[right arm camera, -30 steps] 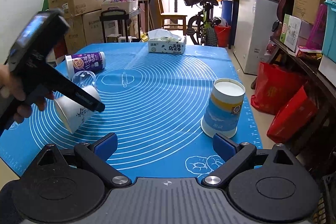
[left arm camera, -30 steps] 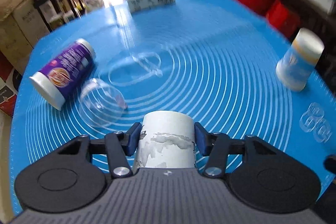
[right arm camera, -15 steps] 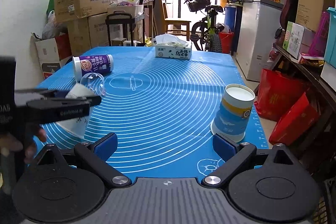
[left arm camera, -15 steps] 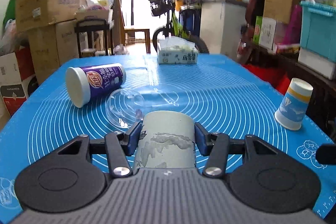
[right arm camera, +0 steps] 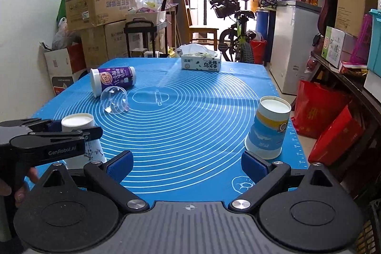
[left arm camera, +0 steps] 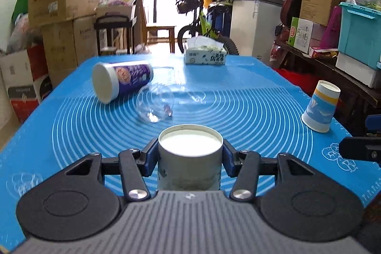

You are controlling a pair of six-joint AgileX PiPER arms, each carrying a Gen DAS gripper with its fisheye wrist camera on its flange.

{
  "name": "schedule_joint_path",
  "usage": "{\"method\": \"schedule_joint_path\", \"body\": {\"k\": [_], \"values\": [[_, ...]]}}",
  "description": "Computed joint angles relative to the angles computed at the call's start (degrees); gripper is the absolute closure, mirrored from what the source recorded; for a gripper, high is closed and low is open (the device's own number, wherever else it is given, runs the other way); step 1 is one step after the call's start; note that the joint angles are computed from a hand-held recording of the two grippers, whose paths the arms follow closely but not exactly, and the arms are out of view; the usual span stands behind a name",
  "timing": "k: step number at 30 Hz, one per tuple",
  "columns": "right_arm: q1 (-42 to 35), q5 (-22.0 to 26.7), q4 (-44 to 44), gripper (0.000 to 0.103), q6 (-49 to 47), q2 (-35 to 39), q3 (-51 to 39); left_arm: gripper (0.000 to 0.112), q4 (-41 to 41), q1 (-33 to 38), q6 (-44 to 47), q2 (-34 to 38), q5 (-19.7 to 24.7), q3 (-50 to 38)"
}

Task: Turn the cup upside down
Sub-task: 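Set the white cup upside down on the mat and open the left gripper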

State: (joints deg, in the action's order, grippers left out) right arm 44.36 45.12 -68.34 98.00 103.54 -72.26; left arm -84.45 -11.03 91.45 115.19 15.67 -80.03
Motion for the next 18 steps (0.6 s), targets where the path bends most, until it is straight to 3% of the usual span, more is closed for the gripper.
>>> {"method": "schedule_joint_path", "body": {"k": [7,9,10,14,18], "values": [[1.1,0.1,1.4,0.005,-0.2,-0.2,-0.1,0.055,19.5,-0.4,-19.5,-1.1,-0.5,-0.1],[1.0,-0.2,1.9,0.005,-0.2,-0.1,0.0,0.049,25.5,0.0,-25.9,-0.8,1.2,-0.9],[1.0,-0.4,2.0,0.005,-0.2,-0.1,0.0,0.039,27.2,0.3,-27.9,-0.6,2.1,-1.1],[1.0,-0.6,1.7,0.005,0.3,-0.1,0.2,0.024,24.5,0.4,-25.3,-1.8,0.4,0.8],[1.1,-0.9,1.3,0.005,0.6,-0.2,0.3,0.022,28.2,0.8,-29.7,-3.0,0.9,1.1]]}}
